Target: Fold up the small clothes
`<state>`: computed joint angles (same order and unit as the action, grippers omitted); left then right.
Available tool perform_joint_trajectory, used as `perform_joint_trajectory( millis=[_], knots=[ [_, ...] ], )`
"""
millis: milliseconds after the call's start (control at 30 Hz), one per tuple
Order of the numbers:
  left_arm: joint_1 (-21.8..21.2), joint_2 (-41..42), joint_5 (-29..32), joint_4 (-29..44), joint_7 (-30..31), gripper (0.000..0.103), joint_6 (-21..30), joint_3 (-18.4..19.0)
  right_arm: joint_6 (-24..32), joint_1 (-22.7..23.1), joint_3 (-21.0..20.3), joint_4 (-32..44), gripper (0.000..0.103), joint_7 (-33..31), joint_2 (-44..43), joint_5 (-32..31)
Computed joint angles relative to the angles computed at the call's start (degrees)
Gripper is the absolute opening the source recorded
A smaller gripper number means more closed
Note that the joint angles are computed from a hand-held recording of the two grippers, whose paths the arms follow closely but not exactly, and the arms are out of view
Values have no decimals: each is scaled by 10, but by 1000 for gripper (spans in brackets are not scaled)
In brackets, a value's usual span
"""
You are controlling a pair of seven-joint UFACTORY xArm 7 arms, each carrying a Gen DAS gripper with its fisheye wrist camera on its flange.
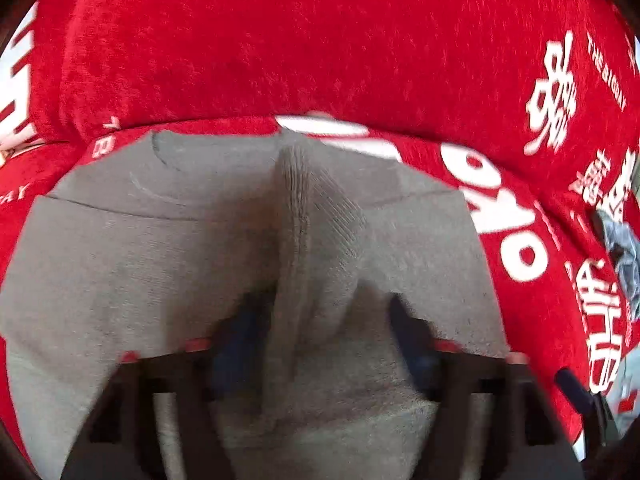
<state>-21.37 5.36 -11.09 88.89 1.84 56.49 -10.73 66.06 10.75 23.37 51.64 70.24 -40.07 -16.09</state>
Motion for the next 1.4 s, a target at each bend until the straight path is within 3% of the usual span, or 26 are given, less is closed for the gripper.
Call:
perform_joint_trajectory(
  millis=[67, 167, 267, 400, 500, 567, 667, 700, 733, 800, 833, 933, 1000, 1067, 1167, 1267, 1333, 1400],
  knots=[
    [7, -16, -20, -9, 19, 86, -10, 3, -11, 1, 3, 5, 100, -2, 4, -4],
    [32, -39, -94, -6, 91, 86, 26, 16, -35, 2, 4, 14, 100, -7, 17, -11],
    [54, -65, -111, -28, 115, 86, 23, 35, -75, -4, 3, 28, 100, -9, 42, -21],
    [79, -71, -62, -51, 78, 86, -4, 50, -134, -5, -14, 70, 100, -14, 121, -12],
    [101, -55, -57, -51, 44, 86, 9, 63, -154, 2, -13, 128, 100, -12, 204, -26],
    [112, -50, -52, -59, 29, 86, 6, 67, -132, 10, -7, 191, 100, -16, 280, -58],
    [120, -54, -53, -73, 45, 86, -6, 66, -50, 24, -5, 283, 99, -9, 377, -112],
    [120, -56, -52, -76, 56, 86, -7, 65, -44, 29, -13, 290, 80, -10, 389, -107],
    [120, -57, -47, -76, 66, 86, -5, 64, -38, 32, -25, 292, 32, -16, 394, -91],
    [122, -63, -53, -81, 83, 86, -4, 64, -91, 38, -48, 242, 15, -2, 347, -86],
    [124, -65, -60, -82, 91, 86, -4, 66, -107, 43, -57, 220, 14, 8, 324, -89],
    [130, -58, -84, -78, 90, 86, 1, 71, -124, 49, -68, 155, 14, 52, 250, -120],
    [131, -50, -85, -73, 83, 86, 11, 69, -144, 48, -78, 116, 14, 55, 220, -96],
    [123, -60, -50, -91, 77, 86, -13, 60, -151, 43, -82, 88, 14, 57, 207, -68],
    [113, -69, -1, -107, 80, 86, -29, 53, -210, 35, -87, 38, 19, 73, 176, -37],
    [113, -72, -10, -100, 83, 86, -16, 57, -226, 18, -81, 37, 38, 70, 167, -26],
    [115, -70, -31, -89, 90, 86, -4, 61, -208, 1, -64, 45, 74, 79, 162, -45],
    [116, -66, -32, -83, 89, 86, -9, 61, -213, -13, -58, 36, 76, 95, 148, -57]
  ],
)
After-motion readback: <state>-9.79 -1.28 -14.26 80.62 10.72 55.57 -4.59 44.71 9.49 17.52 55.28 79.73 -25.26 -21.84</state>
